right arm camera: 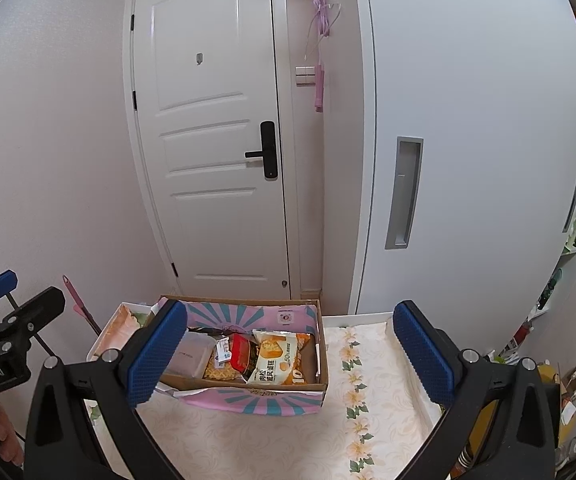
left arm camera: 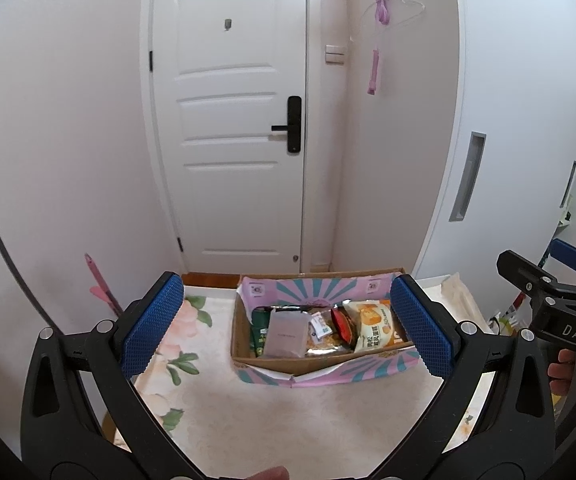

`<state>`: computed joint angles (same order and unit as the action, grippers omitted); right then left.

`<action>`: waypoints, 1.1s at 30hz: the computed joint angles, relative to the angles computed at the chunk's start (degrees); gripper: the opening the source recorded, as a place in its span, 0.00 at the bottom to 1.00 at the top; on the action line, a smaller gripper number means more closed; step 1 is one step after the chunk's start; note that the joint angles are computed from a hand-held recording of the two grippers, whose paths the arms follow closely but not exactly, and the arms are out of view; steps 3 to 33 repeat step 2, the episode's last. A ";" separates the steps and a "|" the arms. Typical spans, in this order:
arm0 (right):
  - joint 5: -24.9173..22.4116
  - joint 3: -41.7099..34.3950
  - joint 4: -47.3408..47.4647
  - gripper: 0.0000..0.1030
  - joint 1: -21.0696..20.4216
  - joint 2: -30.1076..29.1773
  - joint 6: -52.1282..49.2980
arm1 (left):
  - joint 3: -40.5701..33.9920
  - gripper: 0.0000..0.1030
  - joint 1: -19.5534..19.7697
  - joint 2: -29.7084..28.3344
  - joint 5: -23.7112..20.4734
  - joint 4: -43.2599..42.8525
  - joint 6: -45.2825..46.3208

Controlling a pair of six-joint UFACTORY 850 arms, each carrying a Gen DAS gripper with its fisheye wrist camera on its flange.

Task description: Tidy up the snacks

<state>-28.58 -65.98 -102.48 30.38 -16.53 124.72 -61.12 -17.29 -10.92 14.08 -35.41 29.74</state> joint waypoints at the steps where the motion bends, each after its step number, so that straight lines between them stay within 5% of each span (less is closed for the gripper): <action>1: 0.17 -0.09 0.07 0.99 -0.07 -0.03 -0.18 | -0.02 1.00 0.00 -0.07 0.23 -0.09 -0.09; 33: 0.39 -0.23 0.14 0.99 -0.12 -0.10 -0.34 | -0.22 1.00 0.05 -0.27 0.10 0.10 -0.45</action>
